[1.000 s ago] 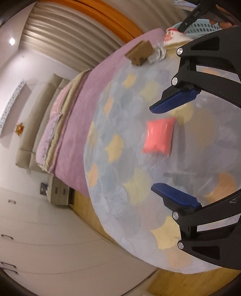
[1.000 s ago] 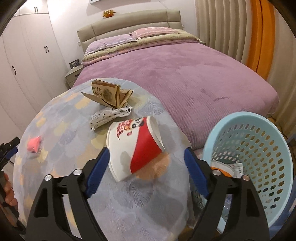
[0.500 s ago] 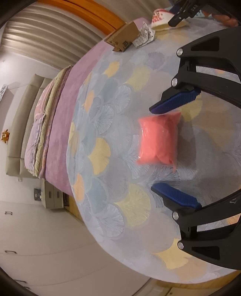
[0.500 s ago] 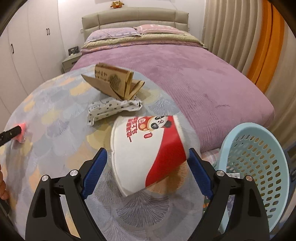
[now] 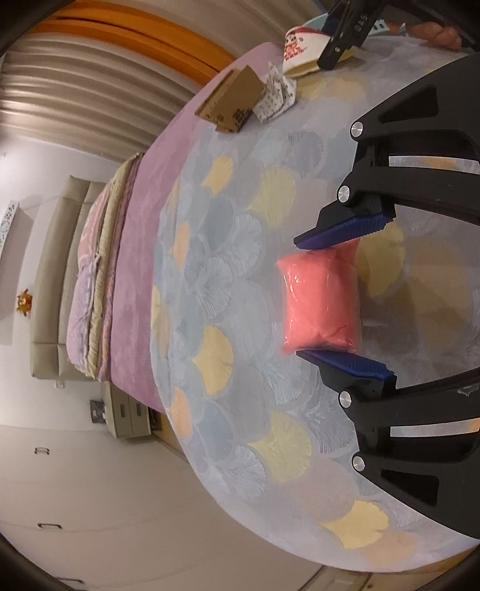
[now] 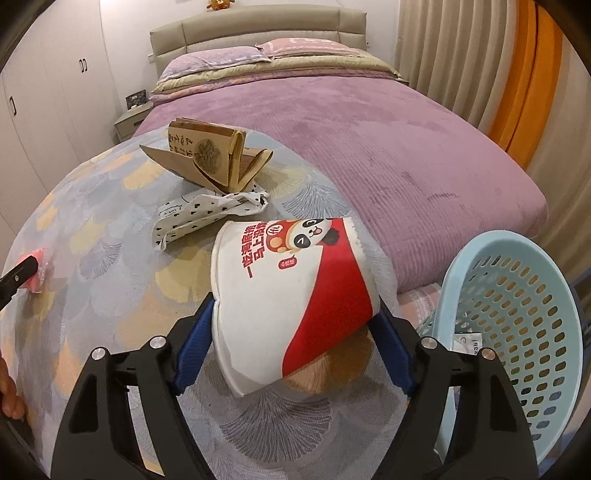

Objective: Collect trash
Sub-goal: 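Carry the packet and bowl to the basket and release both inside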

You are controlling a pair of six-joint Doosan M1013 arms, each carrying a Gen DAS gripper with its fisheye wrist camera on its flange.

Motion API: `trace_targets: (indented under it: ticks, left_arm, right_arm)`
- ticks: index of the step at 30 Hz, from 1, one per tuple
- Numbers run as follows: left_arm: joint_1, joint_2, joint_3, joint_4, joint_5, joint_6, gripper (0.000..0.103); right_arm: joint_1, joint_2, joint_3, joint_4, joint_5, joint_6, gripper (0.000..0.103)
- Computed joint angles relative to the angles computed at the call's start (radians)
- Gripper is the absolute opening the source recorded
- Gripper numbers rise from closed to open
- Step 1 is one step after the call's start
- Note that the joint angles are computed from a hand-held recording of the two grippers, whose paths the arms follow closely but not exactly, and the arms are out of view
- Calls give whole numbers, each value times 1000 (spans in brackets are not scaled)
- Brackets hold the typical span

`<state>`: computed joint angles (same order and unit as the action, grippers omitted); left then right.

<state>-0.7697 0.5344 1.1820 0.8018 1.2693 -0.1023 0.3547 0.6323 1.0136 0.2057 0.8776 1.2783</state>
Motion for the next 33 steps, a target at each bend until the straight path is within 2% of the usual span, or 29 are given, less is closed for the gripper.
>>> trace_targets:
  ticks: [6,13,18,28,33]
  left_arm:
    - [-21,7,-33,40,-10,26,51]
    - [-37,41,-117,55,-60,89,51]
    - [-42,69,-177,52,-109,140,51]
    - [-50,189,-403,28,-158,319,51]
    - [-43,281,-544,-77,-201,436,51]
  right_arm:
    - [-18,-25,28,53,-16,-19,74]
    - [-49,-61,43,103,-39,-29,74]
    - [-84,-69,29,136,-8,0,74]
    - [-149,-91,45,146,-44,44,74]
    - [-174,-86,43,119,-40,89,74]
